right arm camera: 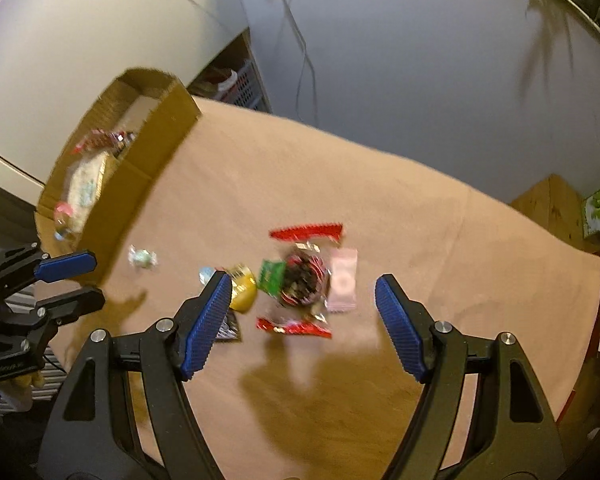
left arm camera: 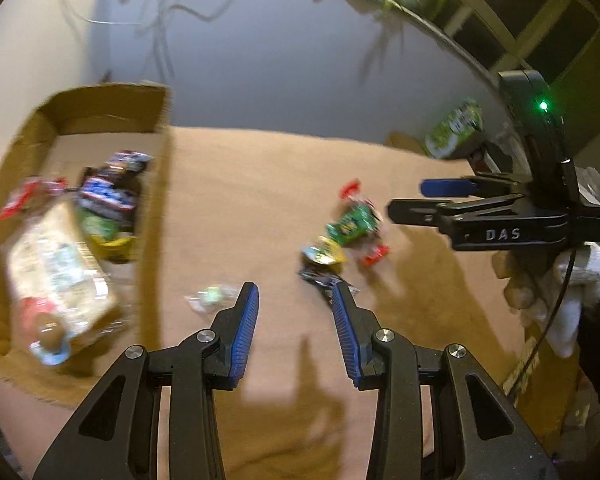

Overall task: Organize snacks
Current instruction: 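Grasp the red-striped candy bag with the right tool while the left tool reaches toward the green candy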

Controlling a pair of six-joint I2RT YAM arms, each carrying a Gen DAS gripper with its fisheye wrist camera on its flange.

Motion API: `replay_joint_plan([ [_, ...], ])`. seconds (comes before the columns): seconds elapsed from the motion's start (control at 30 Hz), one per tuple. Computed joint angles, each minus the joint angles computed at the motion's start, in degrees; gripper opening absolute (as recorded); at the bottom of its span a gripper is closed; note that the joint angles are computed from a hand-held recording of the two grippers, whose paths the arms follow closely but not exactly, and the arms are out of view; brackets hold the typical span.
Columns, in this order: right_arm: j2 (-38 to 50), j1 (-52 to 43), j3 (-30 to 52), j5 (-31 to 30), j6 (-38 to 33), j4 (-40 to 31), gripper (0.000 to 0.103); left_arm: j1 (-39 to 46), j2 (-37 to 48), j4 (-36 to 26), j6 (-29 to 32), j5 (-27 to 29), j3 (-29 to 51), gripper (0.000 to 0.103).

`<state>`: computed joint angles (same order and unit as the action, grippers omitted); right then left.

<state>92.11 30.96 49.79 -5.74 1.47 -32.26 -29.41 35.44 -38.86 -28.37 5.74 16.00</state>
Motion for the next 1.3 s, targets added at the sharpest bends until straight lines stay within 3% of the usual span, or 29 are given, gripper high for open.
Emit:
replay_joint_plan([
  [0.13,-0.76,-0.47,-3.52,-0.92,-0.38,2.32,0.077,-6.09,11.14,9.83,-1.89,-1.69,0.04,0.037],
  [0.27,-0.52,-2.51,-4.75,-2.94,-0.08,3.43,0.069,-7.87,20.74,17.83,-1.74,-1.59,0.62,0.037],
  [0.4,1.13,-4.97,-4.05,-5.56,0.03,4.10,0.050,-7.90,27.81,23.22,-0.57,-1.54,1.36,0.037],
  [0.6,4.06,-3.28,-2.62,-5.04,-2.09,3.89,0.034,-6.88,32.93,26.84,1.15,-1.41,2.25,0.037],
  [0.77,6.07,-1.06,-1.69,-2.46,-2.84,4.23,0.033,-6.43,35.24,28.38,2.28,-1.62,2.63,0.037],
  [1.3,12.09,0.90,0.96,-2.77,-1.97,6.27,0.033,-7.49,40.12,31.66,4.06,-3.60,3.32,0.037],
])
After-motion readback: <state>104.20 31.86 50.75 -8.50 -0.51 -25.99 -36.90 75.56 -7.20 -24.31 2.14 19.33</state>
